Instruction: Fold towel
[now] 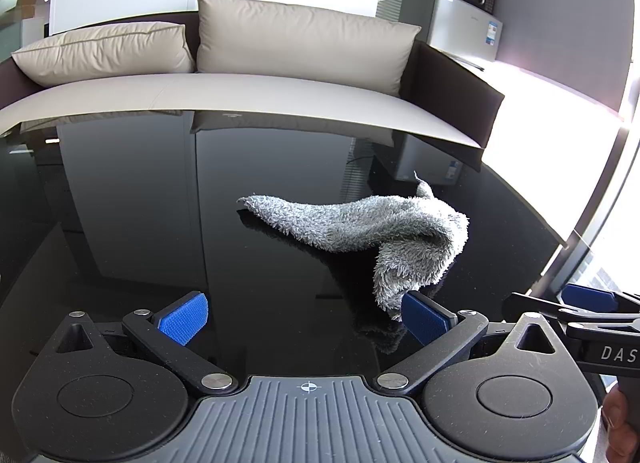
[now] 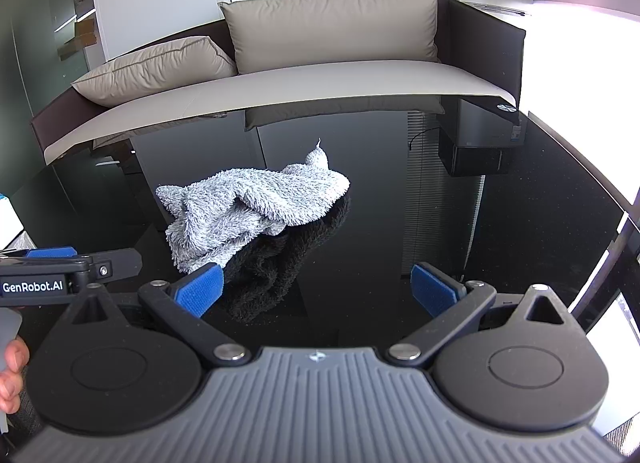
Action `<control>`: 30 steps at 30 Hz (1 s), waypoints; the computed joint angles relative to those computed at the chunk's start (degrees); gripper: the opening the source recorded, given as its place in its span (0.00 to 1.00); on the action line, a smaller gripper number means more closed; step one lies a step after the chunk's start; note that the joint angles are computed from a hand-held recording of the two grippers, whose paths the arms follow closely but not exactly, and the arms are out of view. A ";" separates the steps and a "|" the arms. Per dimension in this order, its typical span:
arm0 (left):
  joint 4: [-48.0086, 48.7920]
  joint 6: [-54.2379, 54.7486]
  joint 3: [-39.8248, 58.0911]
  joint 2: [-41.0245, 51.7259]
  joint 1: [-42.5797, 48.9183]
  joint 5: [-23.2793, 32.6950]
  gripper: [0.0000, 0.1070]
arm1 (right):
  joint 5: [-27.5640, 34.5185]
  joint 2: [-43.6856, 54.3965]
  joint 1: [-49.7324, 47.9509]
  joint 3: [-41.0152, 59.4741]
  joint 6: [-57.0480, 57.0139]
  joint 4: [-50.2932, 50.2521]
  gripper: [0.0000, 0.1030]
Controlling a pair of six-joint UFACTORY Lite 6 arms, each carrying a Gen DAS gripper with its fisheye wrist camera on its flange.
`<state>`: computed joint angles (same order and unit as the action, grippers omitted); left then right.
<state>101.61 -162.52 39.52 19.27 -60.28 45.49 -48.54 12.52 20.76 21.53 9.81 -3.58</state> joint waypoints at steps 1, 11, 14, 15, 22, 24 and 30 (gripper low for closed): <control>-0.08 0.09 0.06 0.04 -0.01 0.00 0.96 | 0.04 0.09 -0.01 0.08 0.00 -0.03 0.99; 0.15 0.24 0.24 0.12 0.33 -0.25 0.96 | 0.33 0.28 0.69 0.39 -0.31 0.92 0.99; 0.17 0.25 0.33 0.26 0.31 -0.23 0.96 | 0.29 -0.23 0.71 -0.10 -0.47 0.98 0.99; 0.20 0.19 0.34 0.29 0.31 -0.27 0.96 | 0.34 -0.11 0.76 0.03 -0.52 1.03 0.99; 0.19 0.17 0.26 0.31 0.25 -0.30 0.96 | 0.82 -0.17 0.37 0.36 -0.37 0.51 0.99; 0.19 0.17 0.26 0.31 0.25 -0.30 0.96 | 0.92 -0.34 0.31 0.29 -0.31 0.33 0.99; 0.30 -0.01 0.31 0.38 0.27 -0.22 0.96 | 1.24 -0.45 0.12 0.44 -0.17 0.02 0.99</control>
